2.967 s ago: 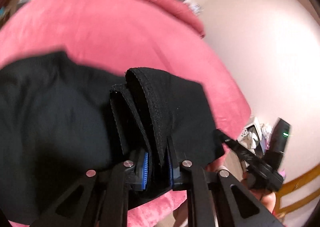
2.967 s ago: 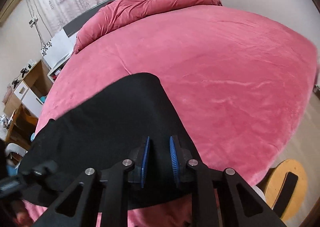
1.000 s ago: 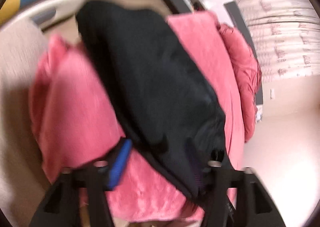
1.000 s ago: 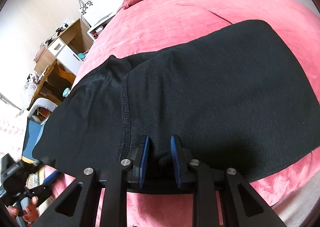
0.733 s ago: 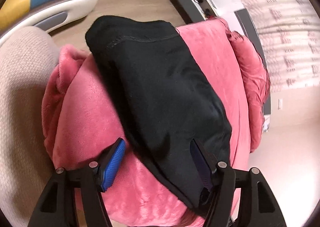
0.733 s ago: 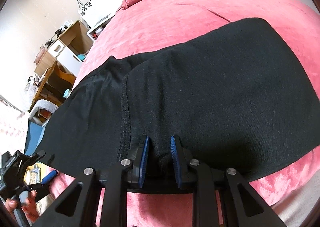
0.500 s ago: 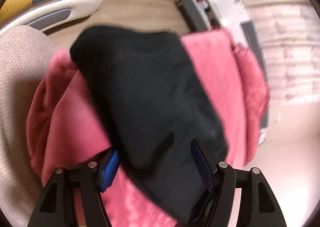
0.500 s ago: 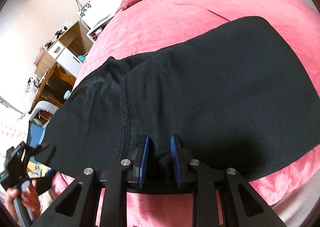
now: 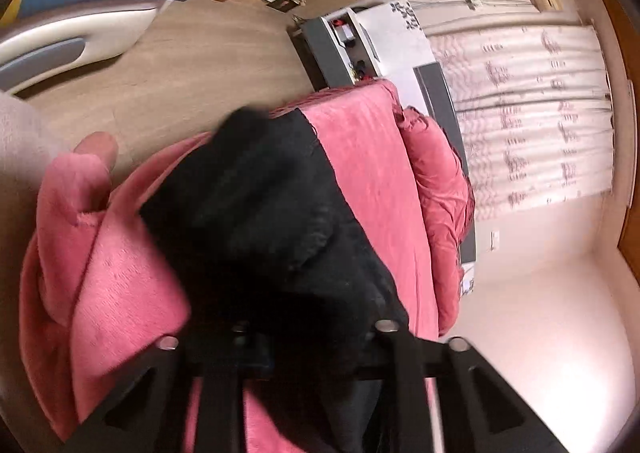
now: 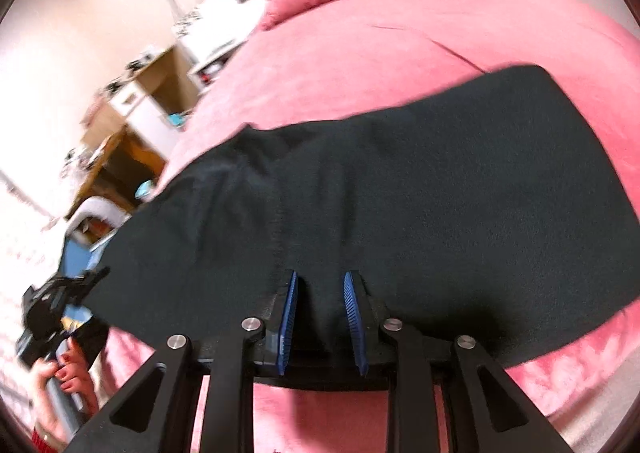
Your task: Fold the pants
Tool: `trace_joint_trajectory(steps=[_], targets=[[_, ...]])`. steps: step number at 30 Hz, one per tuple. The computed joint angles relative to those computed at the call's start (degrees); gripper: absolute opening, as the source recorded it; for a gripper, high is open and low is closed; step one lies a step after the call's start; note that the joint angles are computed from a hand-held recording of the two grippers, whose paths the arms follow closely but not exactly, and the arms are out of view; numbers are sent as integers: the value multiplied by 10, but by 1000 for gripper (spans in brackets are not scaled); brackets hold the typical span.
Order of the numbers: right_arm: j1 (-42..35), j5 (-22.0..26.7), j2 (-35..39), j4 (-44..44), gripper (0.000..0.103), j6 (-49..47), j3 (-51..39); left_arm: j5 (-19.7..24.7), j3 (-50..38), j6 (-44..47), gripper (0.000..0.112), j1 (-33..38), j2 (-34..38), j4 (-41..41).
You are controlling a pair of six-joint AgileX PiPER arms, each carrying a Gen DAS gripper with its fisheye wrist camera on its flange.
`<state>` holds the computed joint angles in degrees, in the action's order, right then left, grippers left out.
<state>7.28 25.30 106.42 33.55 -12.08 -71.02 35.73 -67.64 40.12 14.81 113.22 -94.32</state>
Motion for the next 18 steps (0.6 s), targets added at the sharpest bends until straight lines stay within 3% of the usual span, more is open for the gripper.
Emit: trace_joint_trajectory(steps=[2, 5, 13, 18], targets=[[14, 7, 8, 10, 26, -17, -12, 35, 6, 6, 16, 17, 9, -21], [32, 21, 35, -74, 26, 62, -44, 64, 7, 3, 13, 30, 14, -26], [25, 35, 62, -68, 25, 56, -69, 90, -20, 59, 12, 10, -39, -30], [19, 37, 61, -38, 25, 36, -66, 95, -90, 81, 12, -38, -68, 26]])
